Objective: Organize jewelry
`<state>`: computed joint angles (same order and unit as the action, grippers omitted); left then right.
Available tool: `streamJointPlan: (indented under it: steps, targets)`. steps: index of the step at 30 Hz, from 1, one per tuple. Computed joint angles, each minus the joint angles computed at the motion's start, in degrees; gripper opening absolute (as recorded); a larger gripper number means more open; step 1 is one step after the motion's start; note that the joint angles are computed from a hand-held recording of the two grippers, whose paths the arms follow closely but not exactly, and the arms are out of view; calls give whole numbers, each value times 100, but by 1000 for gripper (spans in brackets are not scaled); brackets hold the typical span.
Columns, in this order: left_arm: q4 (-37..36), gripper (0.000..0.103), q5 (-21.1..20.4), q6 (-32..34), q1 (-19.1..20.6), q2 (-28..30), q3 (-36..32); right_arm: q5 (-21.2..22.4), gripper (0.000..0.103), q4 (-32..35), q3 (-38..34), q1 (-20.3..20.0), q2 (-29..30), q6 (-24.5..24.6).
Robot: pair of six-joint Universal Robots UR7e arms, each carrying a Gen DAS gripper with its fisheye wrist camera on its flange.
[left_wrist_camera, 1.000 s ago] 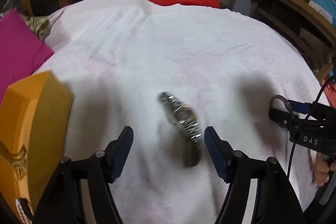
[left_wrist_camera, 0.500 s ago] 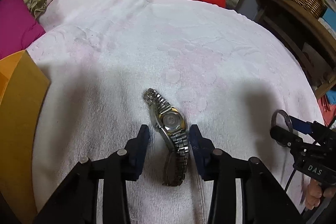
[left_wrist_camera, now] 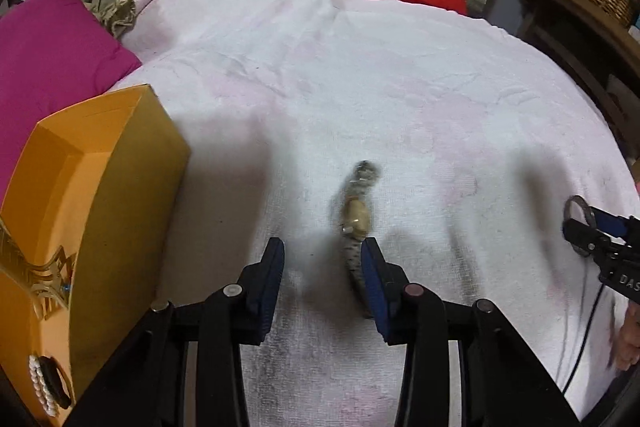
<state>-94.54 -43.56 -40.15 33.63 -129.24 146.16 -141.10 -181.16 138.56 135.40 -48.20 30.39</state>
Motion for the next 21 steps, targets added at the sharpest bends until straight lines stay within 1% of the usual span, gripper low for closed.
streamJointPlan:
  steps: [3,4,5,8,10,13,15,21]
  targets:
    - [-117,44,9,78,-14,17,36,-22,65,24,-25,4,19,28]
    - [-263,49,34,123,19,109,56,-27,65,22,-26,6,23,34]
    - [-315,50,66,117,33,153,76,-33,65,13,-27,10,31,35]
    - [-601,50,57,235,123,341,159,-22,65,-61,-10,3,47,-13]
    - [-670,50,151,264,131,454,200,-2,65,-104,5,-6,43,-41]
    - [-655,50,301,247,72,544,252,6,65,-160,24,-19,40,-87]
    - [-700,50,331,255,76,590,265,4,65,-189,35,-10,45,-83]
    - [-491,49,417,130,-42,528,307,4,64,-182,35,1,43,-54]
